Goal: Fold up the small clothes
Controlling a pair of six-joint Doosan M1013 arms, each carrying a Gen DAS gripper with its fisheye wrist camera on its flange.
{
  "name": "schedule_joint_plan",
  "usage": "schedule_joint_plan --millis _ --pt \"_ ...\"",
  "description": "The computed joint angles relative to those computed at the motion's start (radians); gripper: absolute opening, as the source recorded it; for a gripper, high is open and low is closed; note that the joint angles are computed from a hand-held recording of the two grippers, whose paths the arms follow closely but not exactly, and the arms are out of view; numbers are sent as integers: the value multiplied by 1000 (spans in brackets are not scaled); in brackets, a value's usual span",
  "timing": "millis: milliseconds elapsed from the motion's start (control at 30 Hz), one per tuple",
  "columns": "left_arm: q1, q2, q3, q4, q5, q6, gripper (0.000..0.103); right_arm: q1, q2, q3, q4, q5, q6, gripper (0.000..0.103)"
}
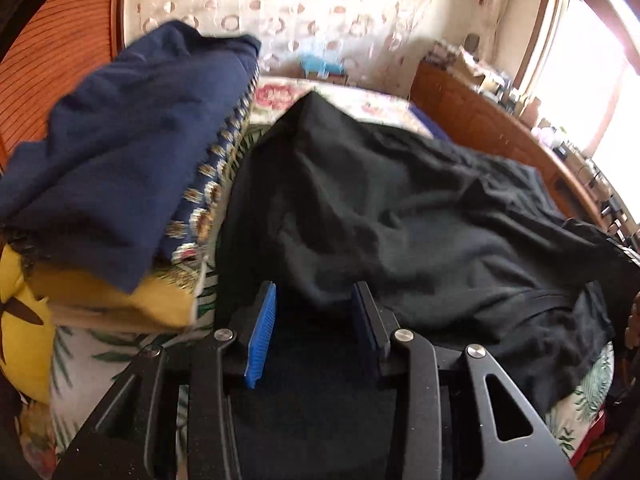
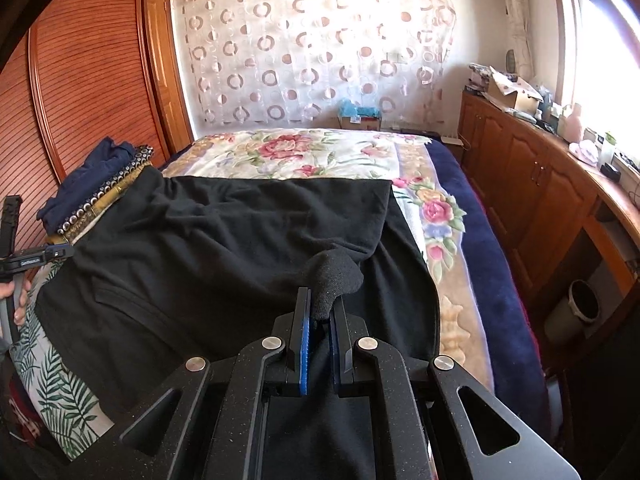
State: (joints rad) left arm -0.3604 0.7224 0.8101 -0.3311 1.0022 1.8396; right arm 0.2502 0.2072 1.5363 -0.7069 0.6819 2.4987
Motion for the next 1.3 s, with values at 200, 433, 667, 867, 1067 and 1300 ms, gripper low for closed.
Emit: schedule_joint_plan --millis 200,433,667,867,1067,1300 --pt "-19 -2 9 61 -45 5 4 2 6 -8 16 7 -26 8" --pt "2 -96 125 -86 -200 128 4 1 -20 15 -56 -44 43 8" --pt "33 -181 218 -214 -261 242 3 22 -78 49 -165 -94 151 8" --pt "49 -221 291 -242 -241 273 3 56 -133 103 -134 -69 145 8" --pt "36 -225 333 -159 -220 224 3 96 -130 134 -87 21 114 8" --pt "27 -244 357 -129 -211 206 12 103 -107 139 -34 66 106 8"
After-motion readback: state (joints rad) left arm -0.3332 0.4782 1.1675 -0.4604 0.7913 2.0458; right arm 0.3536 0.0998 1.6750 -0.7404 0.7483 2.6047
